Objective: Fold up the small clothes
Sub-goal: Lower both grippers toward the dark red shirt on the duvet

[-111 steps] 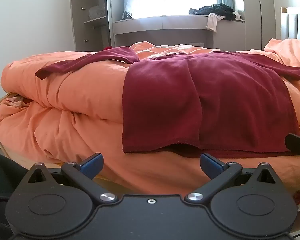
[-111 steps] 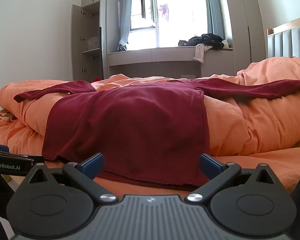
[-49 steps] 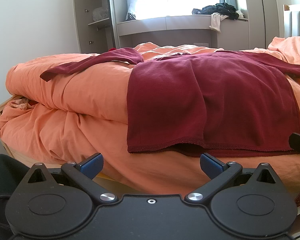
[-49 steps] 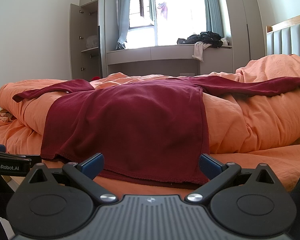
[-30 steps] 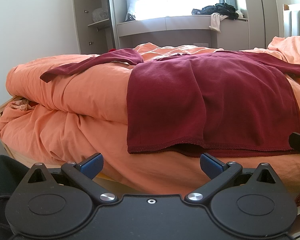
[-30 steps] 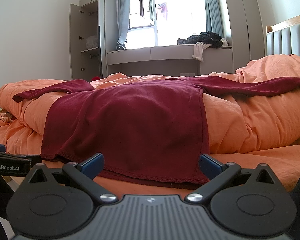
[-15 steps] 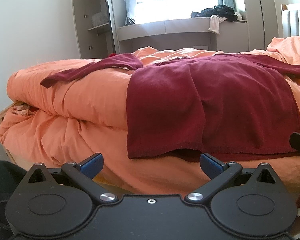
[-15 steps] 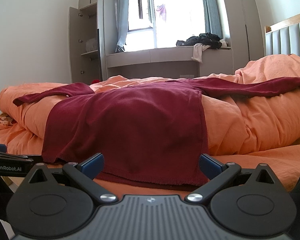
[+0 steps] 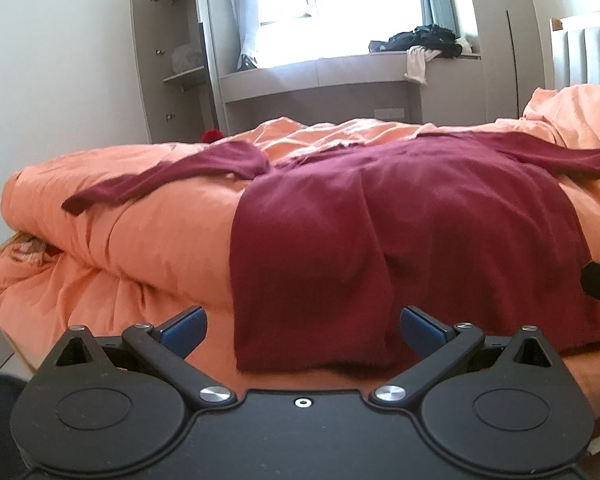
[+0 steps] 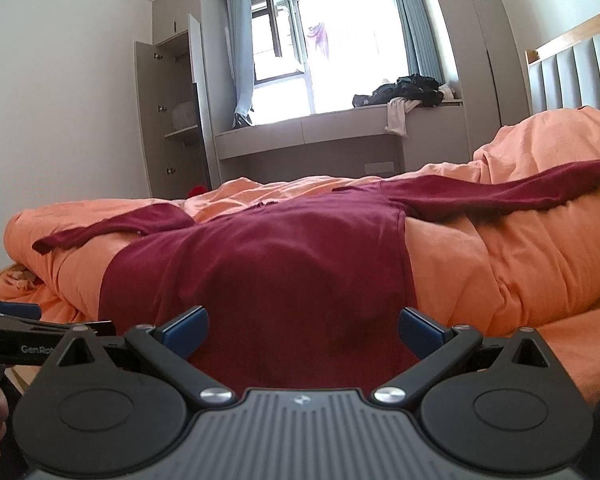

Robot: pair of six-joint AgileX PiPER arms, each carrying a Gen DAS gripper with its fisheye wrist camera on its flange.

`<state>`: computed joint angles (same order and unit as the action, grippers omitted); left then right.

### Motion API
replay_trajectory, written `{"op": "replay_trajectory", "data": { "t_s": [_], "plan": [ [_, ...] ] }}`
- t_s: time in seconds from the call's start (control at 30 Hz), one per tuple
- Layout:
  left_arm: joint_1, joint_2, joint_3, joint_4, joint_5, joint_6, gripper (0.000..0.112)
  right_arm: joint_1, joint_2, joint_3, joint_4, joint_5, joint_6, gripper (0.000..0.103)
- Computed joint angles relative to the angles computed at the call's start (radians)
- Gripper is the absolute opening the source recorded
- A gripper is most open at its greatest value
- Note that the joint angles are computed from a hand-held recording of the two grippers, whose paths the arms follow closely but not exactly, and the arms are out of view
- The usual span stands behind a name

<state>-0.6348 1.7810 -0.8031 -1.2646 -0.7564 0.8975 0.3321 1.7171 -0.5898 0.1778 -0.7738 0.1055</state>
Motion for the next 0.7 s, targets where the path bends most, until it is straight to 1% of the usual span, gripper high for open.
{"op": "replay_trajectory", "data": {
  "t_s": [0.1, 0.27, 0.4, 0.47, 0.53, 0.63, 0.7],
  "plan": [
    [0.018, 0.021, -0.055, 0.009, 0.018, 0.031, 0.103, -0.031, 0.000, -0.037, -0.031, 0.034, 0.007, 0.103],
    [0.057, 0.070, -0.174, 0.018, 0.063, 0.097, 0.103, -0.083, 0.026, -0.141, -0.077, 0.118, -0.021, 0.103],
    [0.089, 0.121, -0.293, 0.003, 0.122, 0.172, 0.103, -0.125, 0.067, -0.252, -0.096, 0.200, -0.048, 0.103],
    [0.105, 0.154, -0.364, -0.024, 0.152, 0.229, 0.103, -0.149, 0.090, -0.313, -0.111, 0.247, -0.045, 0.103],
    [0.122, 0.184, -0.437, -0.061, 0.187, 0.288, 0.103, -0.182, 0.115, -0.378, -0.158, 0.292, -0.017, 0.103],
    [0.147, 0.234, -0.557, -0.142, 0.241, 0.403, 0.103, -0.226, 0.156, -0.482, -0.208, 0.359, 0.005, 0.103],
    [0.158, 0.273, -0.641, -0.208, 0.263, 0.495, 0.103, -0.253, 0.187, -0.561, -0.241, 0.408, 0.025, 0.103]
  ]
}}
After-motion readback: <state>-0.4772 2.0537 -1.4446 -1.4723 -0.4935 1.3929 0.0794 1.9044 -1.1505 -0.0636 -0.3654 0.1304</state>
